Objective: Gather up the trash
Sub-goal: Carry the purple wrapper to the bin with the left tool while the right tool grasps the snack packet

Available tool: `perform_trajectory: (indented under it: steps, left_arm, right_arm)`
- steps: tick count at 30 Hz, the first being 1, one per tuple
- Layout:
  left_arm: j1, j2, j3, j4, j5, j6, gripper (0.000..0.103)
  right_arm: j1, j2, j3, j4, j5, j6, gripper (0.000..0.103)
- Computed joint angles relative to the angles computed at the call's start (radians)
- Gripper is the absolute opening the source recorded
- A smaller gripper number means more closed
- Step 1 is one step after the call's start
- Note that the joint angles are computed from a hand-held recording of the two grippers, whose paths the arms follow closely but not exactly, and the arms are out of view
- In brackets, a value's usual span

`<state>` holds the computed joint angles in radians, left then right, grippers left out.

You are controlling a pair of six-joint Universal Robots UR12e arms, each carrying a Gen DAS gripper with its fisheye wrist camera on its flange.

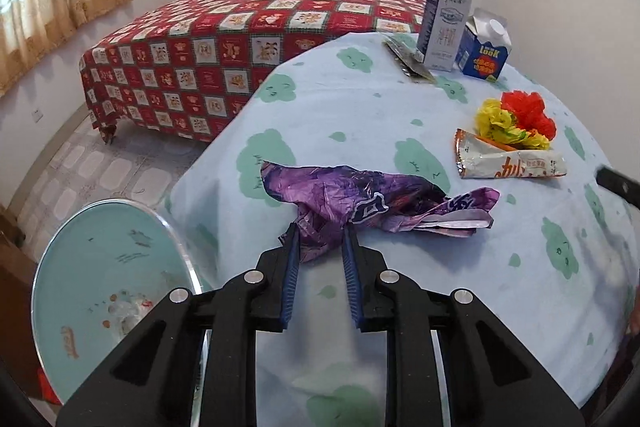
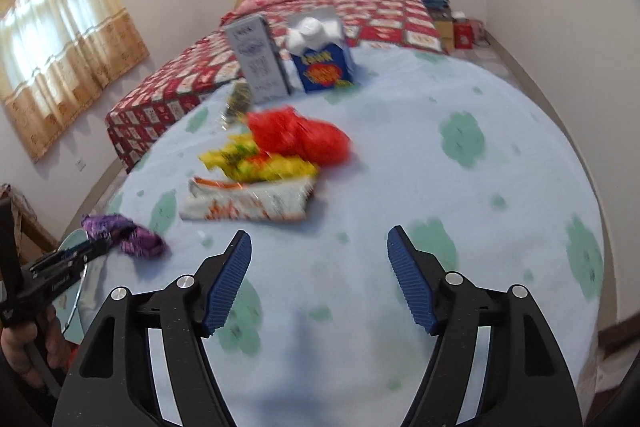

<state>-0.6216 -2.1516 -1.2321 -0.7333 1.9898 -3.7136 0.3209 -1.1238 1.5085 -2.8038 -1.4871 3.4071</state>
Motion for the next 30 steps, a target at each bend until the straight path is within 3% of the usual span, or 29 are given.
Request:
perform_trajectory:
  steps: [3, 7, 10, 14, 16, 18, 21, 23, 25, 30]
  left_arm:
    - [0.001, 0.027, -0.030, 0.008, 0.026, -0.032, 0.021]
    - [0.004, 0.076, -0.093, 0.022, 0.062, -0.071, 0.021]
    - [0.009, 0.114, -0.145, 0.023, 0.081, -0.090, 0.021]
    - [0.015, 0.163, -0.217, 0.008, 0.098, -0.111, 0.021]
    - [0.017, 0.180, -0.243, 0.002, 0.103, -0.128, 0.021]
    - [0.019, 0.199, -0.268, -0.002, 0.106, -0.152, 0.021]
    - [0.020, 0.214, -0.288, 0.001, 0.112, -0.170, 0.021]
    - [0.018, 0.221, -0.294, 0.002, 0.126, -0.179, 0.021]
    - [0.017, 0.224, -0.296, 0.001, 0.134, -0.185, 0.021]
    - [0.011, 0.232, -0.300, -0.001, 0.149, -0.191, 0.021]
  right_arm:
    - [0.006, 0.045, -0.064, 0.035, -0.013, 0.002, 0.077]
    - [0.002, 0.084, -0.118, 0.120, 0.070, 0.007, 0.077]
    - [0.004, 0.069, -0.101, 0.133, 0.133, -0.022, 0.076]
    - [0.018, 0.017, -0.037, 0.128, 0.226, -0.144, 0.076]
    - [0.030, 0.001, -0.017, 0.089, 0.149, -0.151, 0.076]
    - [0.045, 0.003, -0.021, 0.059, 0.005, -0.159, 0.076]
    - [0.052, 0.022, -0.048, 0.063, -0.025, -0.203, 0.073]
    - [0.053, 0.042, -0.078, 0.107, 0.000, -0.261, 0.073]
    - [0.053, 0.062, -0.108, 0.171, 0.020, -0.296, 0.066]
    - [0.052, 0.062, -0.129, 0.267, 0.055, -0.328, 0.035]
